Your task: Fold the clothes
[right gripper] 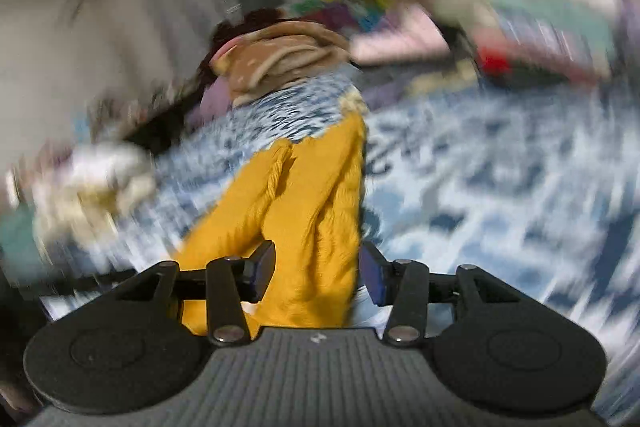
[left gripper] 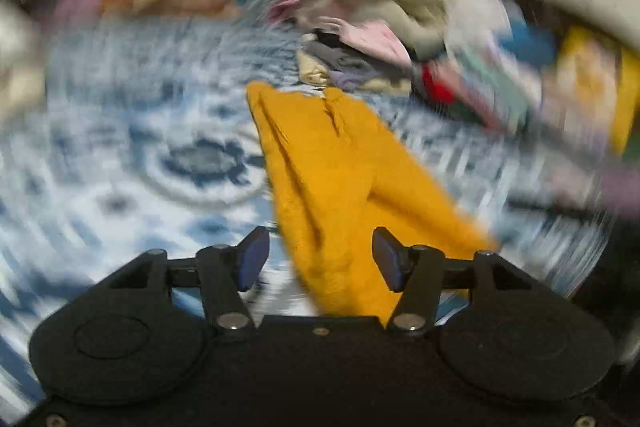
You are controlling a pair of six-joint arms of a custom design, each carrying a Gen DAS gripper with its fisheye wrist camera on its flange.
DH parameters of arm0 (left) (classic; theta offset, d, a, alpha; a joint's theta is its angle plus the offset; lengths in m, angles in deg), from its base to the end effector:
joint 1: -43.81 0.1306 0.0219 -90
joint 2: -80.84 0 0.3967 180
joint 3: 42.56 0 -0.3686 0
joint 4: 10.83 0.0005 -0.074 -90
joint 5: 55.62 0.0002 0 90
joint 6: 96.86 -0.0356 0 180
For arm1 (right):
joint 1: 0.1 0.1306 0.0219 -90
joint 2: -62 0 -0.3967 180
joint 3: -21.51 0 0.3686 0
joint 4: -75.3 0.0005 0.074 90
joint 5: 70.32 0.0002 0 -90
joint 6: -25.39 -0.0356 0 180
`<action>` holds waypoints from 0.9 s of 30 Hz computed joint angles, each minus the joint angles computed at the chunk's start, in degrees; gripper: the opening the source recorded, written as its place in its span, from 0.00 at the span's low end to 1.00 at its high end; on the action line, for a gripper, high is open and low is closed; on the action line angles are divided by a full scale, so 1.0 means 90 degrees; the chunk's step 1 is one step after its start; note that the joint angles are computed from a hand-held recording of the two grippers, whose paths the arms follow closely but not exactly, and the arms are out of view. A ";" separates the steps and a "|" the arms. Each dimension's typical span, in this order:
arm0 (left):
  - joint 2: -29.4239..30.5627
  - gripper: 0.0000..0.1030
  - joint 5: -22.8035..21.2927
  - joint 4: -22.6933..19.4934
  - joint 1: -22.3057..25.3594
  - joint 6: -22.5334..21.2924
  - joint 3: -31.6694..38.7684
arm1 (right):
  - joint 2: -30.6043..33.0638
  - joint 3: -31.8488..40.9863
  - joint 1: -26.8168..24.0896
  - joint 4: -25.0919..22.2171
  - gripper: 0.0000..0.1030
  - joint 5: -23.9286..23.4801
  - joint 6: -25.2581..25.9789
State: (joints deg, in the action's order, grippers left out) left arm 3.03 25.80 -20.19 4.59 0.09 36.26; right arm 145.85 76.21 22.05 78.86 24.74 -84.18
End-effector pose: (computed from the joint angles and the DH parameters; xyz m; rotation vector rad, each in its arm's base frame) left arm 0.4181 -0.3350 0.3129 0.5127 2.0890 -0.3118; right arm 0.3718 0.1474 0.2980 0.0108 2.0355 0.3723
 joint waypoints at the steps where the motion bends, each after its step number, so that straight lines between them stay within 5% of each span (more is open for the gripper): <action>1: 0.0000 0.54 -0.0256 0.0123 -0.0129 -0.0753 -0.0106 | -0.0018 -0.0012 0.0089 -0.0060 0.49 0.0150 0.0561; 4: 0.0075 0.56 -0.0758 0.0415 -0.0411 -0.2491 -0.0368 | -0.0074 -0.0113 0.0387 -0.0175 0.50 0.0667 0.1919; 9: 0.0340 0.60 -0.1231 0.0684 -0.0616 -0.4091 -0.0615 | -0.0171 -0.0114 0.0599 -0.0438 0.51 0.0920 0.2632; 16: 0.0548 0.68 -0.1732 0.1870 -0.0665 -0.4639 -0.0913 | 0.0208 0.0107 0.1006 -0.1202 0.57 0.1472 0.3272; 21: 0.0623 0.68 -0.1949 0.2658 -0.0815 -0.5549 -0.1153 | 0.0355 0.0178 0.1066 -0.1064 0.65 0.1675 0.3754; 24: 0.0663 0.68 -0.1906 0.2855 -0.0819 -0.5928 -0.1206 | 0.0359 0.0097 0.1075 -0.0800 0.67 0.1756 0.4525; 27: 0.0790 0.68 -0.2007 0.3268 -0.0846 -0.6711 -0.1281 | 0.0403 -0.0198 0.1148 0.0009 0.67 0.1935 0.5737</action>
State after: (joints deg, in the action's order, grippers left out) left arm 10.15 7.74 9.22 -3.02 -60.30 24.74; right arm 149.48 74.43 32.38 78.94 42.15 -32.54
